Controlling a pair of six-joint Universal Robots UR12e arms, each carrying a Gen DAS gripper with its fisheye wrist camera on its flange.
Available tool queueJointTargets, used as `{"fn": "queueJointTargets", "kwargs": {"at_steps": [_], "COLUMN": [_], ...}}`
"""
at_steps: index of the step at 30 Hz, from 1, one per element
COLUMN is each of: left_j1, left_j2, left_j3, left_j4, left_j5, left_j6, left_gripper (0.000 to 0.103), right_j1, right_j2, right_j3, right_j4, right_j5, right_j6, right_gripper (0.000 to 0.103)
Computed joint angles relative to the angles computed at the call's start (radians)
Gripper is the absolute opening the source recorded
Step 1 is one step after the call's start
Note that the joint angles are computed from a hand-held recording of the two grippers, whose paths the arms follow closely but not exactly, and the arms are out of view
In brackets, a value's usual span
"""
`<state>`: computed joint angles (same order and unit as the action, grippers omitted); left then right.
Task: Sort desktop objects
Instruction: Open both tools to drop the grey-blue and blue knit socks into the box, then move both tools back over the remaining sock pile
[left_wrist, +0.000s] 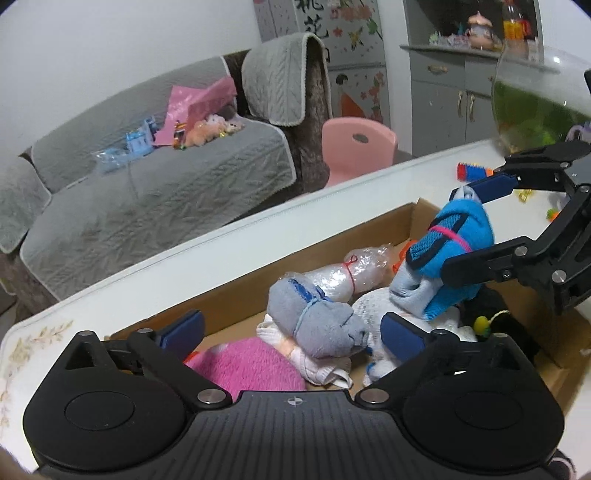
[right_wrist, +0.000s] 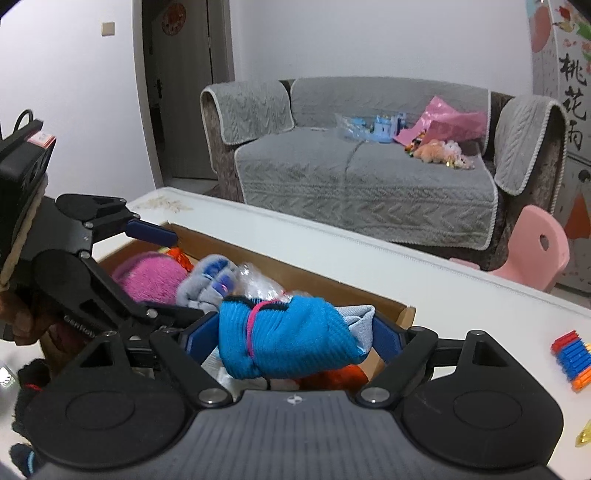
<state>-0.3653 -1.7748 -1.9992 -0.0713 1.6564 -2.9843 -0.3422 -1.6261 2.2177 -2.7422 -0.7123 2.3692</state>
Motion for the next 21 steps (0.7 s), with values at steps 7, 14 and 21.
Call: {"fn": "queueJointTargets", "kwargs": {"at_steps": [7,14,21], "left_j1": [0.012,0.024,0.017], "left_j2": [0.065,0.171,0.281], "left_j3": [-0.049,-0.136,-0.264], "left_j4": [0.042,0.106,0.149], "left_j5": [-0.035,-0.058,-0.069], "left_j6": [-0.032,-0.097,-0.104], "left_gripper": [0.103,0.103,0.103], "right_j1": [-0.021,-0.090,-0.212], "right_j2": [-0.032,-0.115,-0.292], "right_j3": [0.015,0.068,0.190], "right_j4": [-0.019,-0.004,0.168], "right_j5": [0.038,0.151,0.296], "right_j6": [0.010,0.006,-0.136], "right_gripper": [0.083,0.084,0.088]}}
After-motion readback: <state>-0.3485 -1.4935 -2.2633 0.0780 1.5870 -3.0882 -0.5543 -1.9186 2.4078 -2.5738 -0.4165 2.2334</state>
